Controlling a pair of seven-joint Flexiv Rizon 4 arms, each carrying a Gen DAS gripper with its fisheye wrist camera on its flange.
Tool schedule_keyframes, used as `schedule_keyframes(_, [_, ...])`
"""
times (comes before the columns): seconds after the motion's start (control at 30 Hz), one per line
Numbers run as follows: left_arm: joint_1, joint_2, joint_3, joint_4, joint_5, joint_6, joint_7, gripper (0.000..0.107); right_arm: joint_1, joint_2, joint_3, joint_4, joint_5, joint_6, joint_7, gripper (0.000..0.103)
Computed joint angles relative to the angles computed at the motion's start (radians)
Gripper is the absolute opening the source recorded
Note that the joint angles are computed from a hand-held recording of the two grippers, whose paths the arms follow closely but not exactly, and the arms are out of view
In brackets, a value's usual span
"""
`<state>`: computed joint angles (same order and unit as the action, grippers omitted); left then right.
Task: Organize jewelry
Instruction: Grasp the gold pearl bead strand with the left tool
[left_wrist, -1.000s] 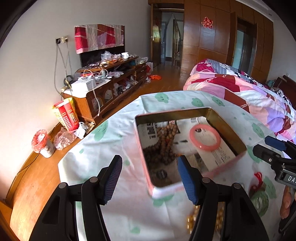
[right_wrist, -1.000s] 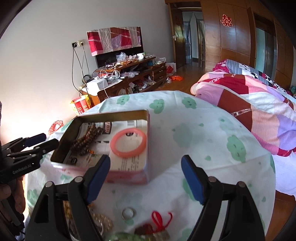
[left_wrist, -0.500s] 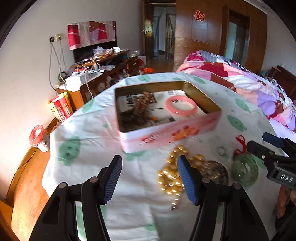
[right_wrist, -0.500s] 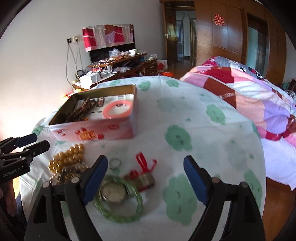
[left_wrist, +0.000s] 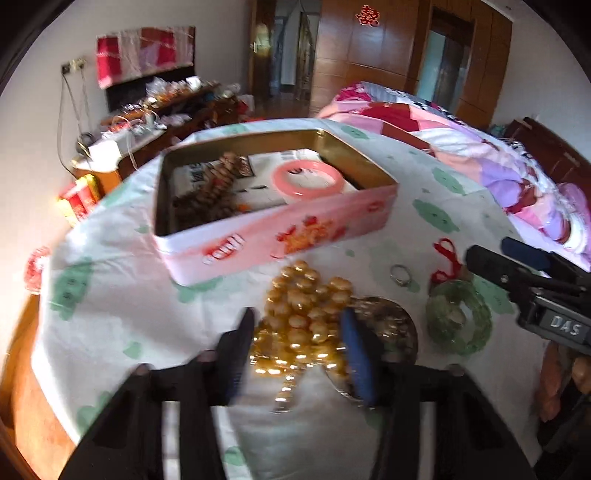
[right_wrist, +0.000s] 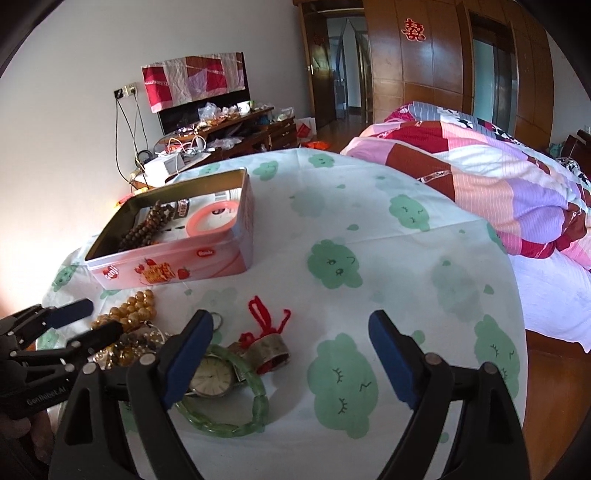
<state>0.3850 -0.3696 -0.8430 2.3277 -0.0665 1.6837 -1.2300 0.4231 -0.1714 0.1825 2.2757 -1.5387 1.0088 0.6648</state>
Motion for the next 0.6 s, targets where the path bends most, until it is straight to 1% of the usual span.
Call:
schedule_keyframes(0.03, [0.006,-0.002,-0.008,0.002,0.002,0.003,0.002,0.035,0.001,-0.001,0.001,0.001,0.007,-0.002,-0.003,0.088])
schedule_keyframes(0.1, [0.032,-0.003,-0.035,0.013,0.006,0.017,-0.006,0.031,0.002,-0.001,0.002,0.002,0.013,-0.004,-0.006,0.088])
schedule_keyframes(0.17, [0.081,-0.012,-0.086,0.020,0.022,0.018,-0.014,0.030,0.003,-0.001,0.002,0.003,0.020,-0.003,-0.010,0.089])
schedule_keyframes(0.2, [0.095,-0.016,-0.100,0.020,0.034,0.017,-0.015,0.029,0.003,-0.002,0.002,0.002,0.024,0.000,-0.012,0.089])
schedule_keyframes(0.33, [0.207,-0.038,-0.212,0.030,0.066,0.013,-0.038,0.025,0.005,-0.004,0.001,0.003,0.033,0.001,-0.015,0.089])
schedule_keyframes(0.5, [0.335,-0.041,-0.329,0.027,0.122,0.043,-0.102,0.024,0.005,-0.003,-0.001,0.005,0.036,0.003,-0.010,0.089])
schedule_keyframes(0.57, [0.362,-0.036,-0.347,0.024,0.148,0.064,-0.130,0.024,0.003,-0.003,-0.002,0.007,0.038,0.008,-0.005,0.089])
schedule_keyframes(0.6, [0.350,-0.023,-0.325,0.021,0.160,0.078,-0.141,0.024,0.002,-0.003,-0.002,0.007,0.036,0.011,-0.003,0.089])
